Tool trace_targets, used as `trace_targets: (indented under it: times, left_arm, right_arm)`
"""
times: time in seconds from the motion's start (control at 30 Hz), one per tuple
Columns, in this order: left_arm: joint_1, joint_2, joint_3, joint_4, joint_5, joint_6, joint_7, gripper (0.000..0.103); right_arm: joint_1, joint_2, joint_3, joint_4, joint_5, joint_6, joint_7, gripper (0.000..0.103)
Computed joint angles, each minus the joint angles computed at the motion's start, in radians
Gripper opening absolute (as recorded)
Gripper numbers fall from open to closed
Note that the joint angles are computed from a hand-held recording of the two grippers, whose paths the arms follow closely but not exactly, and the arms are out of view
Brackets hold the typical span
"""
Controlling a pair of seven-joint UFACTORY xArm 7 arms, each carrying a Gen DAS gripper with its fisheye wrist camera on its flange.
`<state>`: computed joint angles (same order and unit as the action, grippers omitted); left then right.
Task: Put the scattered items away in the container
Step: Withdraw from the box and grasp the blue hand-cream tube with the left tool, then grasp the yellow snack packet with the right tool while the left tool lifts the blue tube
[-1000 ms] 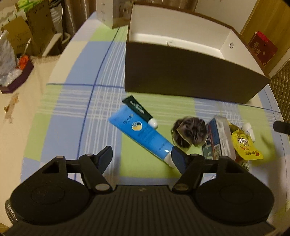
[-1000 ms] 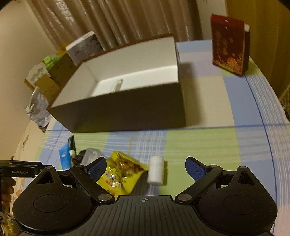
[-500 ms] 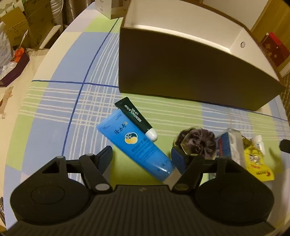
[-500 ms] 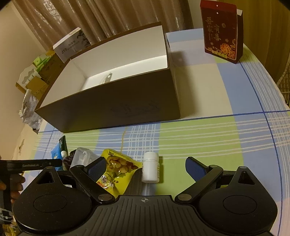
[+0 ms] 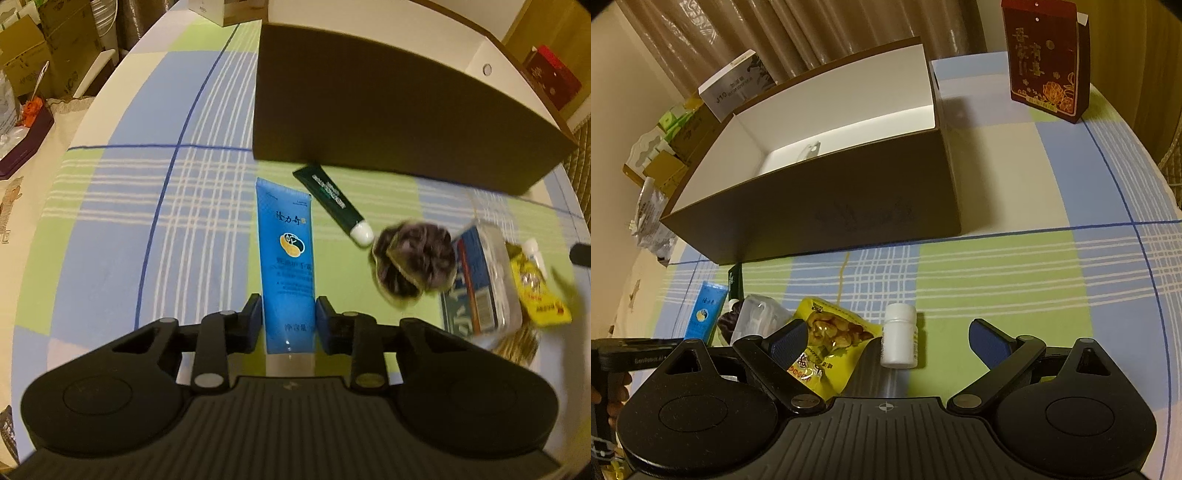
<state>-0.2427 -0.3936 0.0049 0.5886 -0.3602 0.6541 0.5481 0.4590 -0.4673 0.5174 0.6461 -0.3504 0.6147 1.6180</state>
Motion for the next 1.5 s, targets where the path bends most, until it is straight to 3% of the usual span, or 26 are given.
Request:
trace_targets:
  times: [0.27,0.43,0.57,0.6,0.63,0.67,0.77,0.87,0.93,0.97,1.0,1.1,1.23,1.3,1.5]
  left_arm:
    - [-0.008,-0.014,-0.005,-0.018,0.008,-0.03,0.017,0.028]
    - [-0.013,-0.056,0.008,-0.047,0.016,-0.018,0.043,0.028]
    - [0.007,-0.107,0.024,-0.069,0.034,0.03,0.043,0.028]
    - [0.014,-0.112,0.027,-0.07,0.039,0.038,0.042,0.028]
    - [0.02,-0.112,0.029,-0.068,0.044,0.042,0.04,0.028]
    - [0.027,-0.121,0.031,-0.07,0.051,0.05,0.038,0.028]
    - [0.038,-0.125,0.028,-0.071,0.061,0.055,0.025,0.028]
    - [0.044,-0.132,0.026,-0.077,0.066,0.052,0.013,0.028]
    - [0.043,-0.129,0.025,-0.078,0.066,0.044,0.008,0.028]
    - [0.043,-0.13,0.023,-0.08,0.069,0.04,0.005,0.028]
    - [0.042,-0.13,0.02,-0.081,0.073,0.037,0.001,0.029]
    - [0.035,-0.125,0.016,-0.084,0.08,0.02,0.001,0.029]
    - [0.025,-0.136,0.002,-0.107,0.104,-0.01,0.007,0.034]
    - [0.019,-0.151,-0.005,-0.129,0.122,-0.039,0.015,0.03]
    - [0.001,-0.165,0.017,-0.143,0.114,-0.041,0.021,0.028]
  right_arm:
    - [0.004,0.007,0.005,0.0,-0.001,-0.039,0.017,0.099]
    - [0.005,-0.015,0.007,-0.041,0.02,-0.124,0.056,0.098]
    - [-0.017,-0.049,0.021,-0.131,0.073,-0.301,0.159,0.098]
    - [-0.028,-0.055,0.029,-0.154,0.088,-0.348,0.188,0.093]
    - [-0.051,-0.062,0.048,-0.183,0.099,-0.41,0.227,0.069]
    - [-0.076,-0.065,0.066,-0.215,0.12,-0.482,0.272,0.06]
    - [-0.165,-0.058,0.154,-0.288,0.202,-0.66,0.398,0.059]
    - [-0.307,-0.058,0.306,-0.318,0.276,-0.802,0.461,0.059]
    - [-0.374,-0.066,0.381,-0.317,0.32,-0.834,0.471,0.058]
    - [-0.397,-0.064,0.403,-0.311,0.333,-0.84,0.463,0.051]
    - [-0.413,-0.059,0.417,-0.305,0.343,-0.844,0.45,0.035]
    - [-0.414,-0.063,0.418,-0.291,0.367,-0.817,0.41,0.023]
    - [-0.407,-0.104,0.424,-0.288,0.379,-0.784,0.398,0.021]
    - [-0.405,-0.139,0.429,-0.294,0.387,-0.781,0.409,0.02]
    - [-0.396,-0.285,0.456,-0.376,0.468,-0.852,0.548,0.02]
